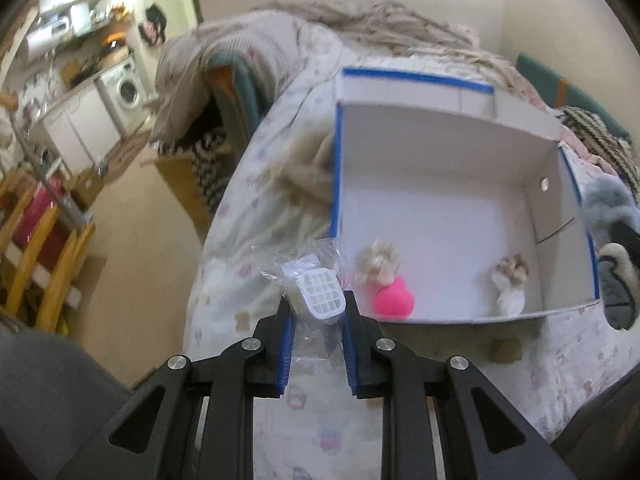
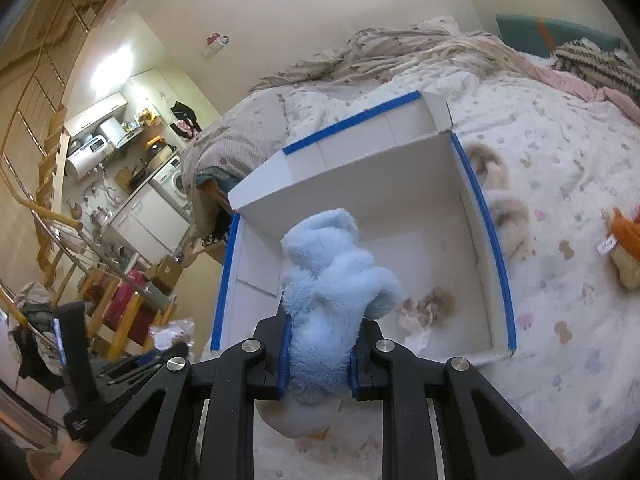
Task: Organize soft objects
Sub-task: 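Carry the packet and blue sock into the box and open both tools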
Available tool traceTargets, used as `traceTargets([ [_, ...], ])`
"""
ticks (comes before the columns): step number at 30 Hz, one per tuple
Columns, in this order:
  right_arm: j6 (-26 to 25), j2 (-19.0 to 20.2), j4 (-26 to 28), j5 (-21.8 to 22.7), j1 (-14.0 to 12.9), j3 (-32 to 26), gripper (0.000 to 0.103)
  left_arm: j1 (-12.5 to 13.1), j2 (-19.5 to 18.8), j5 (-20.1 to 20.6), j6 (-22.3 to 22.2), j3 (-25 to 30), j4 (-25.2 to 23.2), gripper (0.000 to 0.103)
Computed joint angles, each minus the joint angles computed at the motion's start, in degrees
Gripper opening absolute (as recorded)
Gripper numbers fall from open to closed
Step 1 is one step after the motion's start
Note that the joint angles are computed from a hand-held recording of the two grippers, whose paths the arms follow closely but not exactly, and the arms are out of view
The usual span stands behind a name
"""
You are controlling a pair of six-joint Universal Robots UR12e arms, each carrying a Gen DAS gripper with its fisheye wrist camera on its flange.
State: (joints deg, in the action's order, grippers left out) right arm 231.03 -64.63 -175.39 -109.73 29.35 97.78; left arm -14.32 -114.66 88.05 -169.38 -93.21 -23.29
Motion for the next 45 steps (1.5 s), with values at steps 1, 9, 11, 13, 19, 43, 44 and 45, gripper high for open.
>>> traceTargets([
  [1, -0.3, 0.0, 0.2, -0.2, -0.1, -0.2, 0.023, -0.1, -0.2, -0.3, 0.4, 0.4, 0.5, 0.019],
  [9, -2.2, 0.5, 1.3, -1.1, -1.6, -1.4, 0.023, -1.0, -3.2, -2.2, 2.0, 6.4, -1.4, 0.019],
  [11, -2.3, 0.7, 1.7, -1.0, -2.0, -1.6, 0.023, -1.3, -4.1, -2.1, 2.6, 7.7, -1.9, 0.019],
  [13, -1.9, 0.8, 2.3, -1.2, -2.4, -1.7, 0.023, -1.5, -4.7, -2.3, 3.3, 8.7, -2.4, 0.019],
  [19, -0.9, 1.5, 5.3, 0.0, -3.7, -2.5, 0.023, -2.3, -7.5, -4.2, 4.3, 13.1, -7.4, 0.019],
  [43, -5.7, 5.7, 21.2, 0.2, -4.0, -9.5, 0.023, -4.0, -13.4, -2.6, 6.3, 17.9, -11.0, 0.02],
  [44, -5.8, 5.8, 21.5, 0.2, -4.0, -9.6, 0.023, -3.9, -13.4, -2.6, 6.1, 18.0, -11.2, 0.02],
  [45, -5.8, 5.8, 21.8, 0.2, -4.0, -9.7, 0.023, -4.0, -13.5, -2.6, 6.0, 18.1, -11.3, 0.02],
])
